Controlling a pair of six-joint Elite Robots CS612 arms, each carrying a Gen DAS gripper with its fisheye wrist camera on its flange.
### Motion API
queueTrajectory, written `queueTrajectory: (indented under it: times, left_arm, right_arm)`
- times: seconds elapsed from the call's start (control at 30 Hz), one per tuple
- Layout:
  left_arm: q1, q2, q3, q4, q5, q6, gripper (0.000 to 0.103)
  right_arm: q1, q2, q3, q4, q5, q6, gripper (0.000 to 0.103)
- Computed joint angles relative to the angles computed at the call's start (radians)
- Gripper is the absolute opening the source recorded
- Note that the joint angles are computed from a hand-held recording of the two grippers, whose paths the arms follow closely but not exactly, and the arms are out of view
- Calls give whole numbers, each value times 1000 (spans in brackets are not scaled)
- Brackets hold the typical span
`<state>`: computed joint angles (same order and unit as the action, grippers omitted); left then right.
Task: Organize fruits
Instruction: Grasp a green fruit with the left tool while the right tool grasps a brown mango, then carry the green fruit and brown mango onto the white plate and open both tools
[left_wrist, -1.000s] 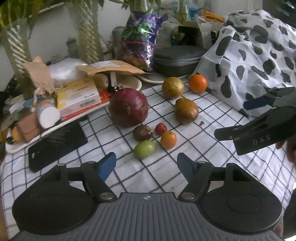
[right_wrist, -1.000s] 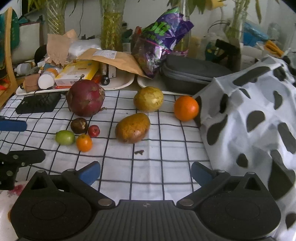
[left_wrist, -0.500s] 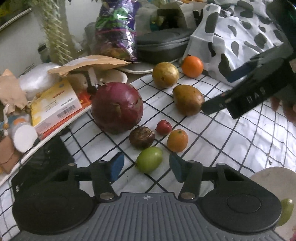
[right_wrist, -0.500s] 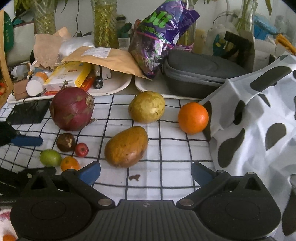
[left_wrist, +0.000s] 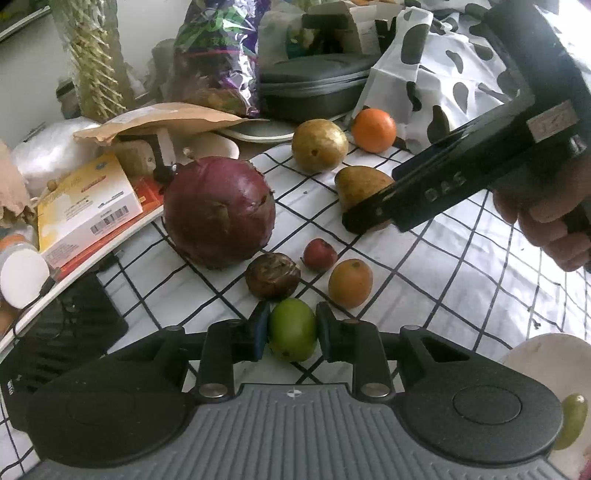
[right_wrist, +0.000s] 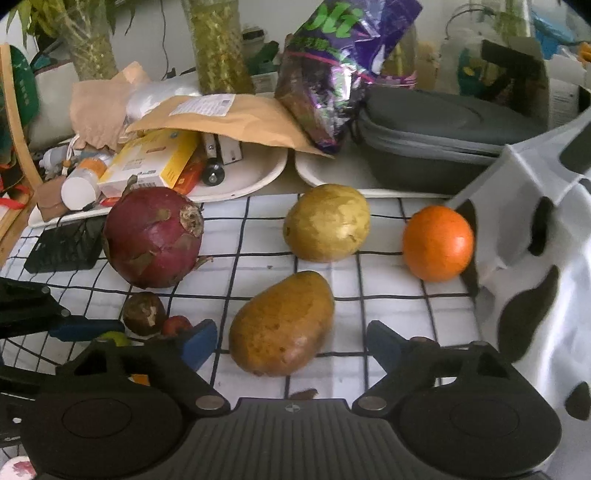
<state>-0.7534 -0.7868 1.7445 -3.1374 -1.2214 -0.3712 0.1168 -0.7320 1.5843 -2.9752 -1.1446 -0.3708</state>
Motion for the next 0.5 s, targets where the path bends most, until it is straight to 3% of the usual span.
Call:
queueTrajectory:
  times: [0.13,0.5]
  left_arm:
    - [1,-4,8,4,14,-25,26]
    - [-16,-38,34,13,73,-89,26]
  right_arm:
    - [9,10,-3,-33,-11,-41,62]
    - [3,-27,56,-113,-6,-81,59]
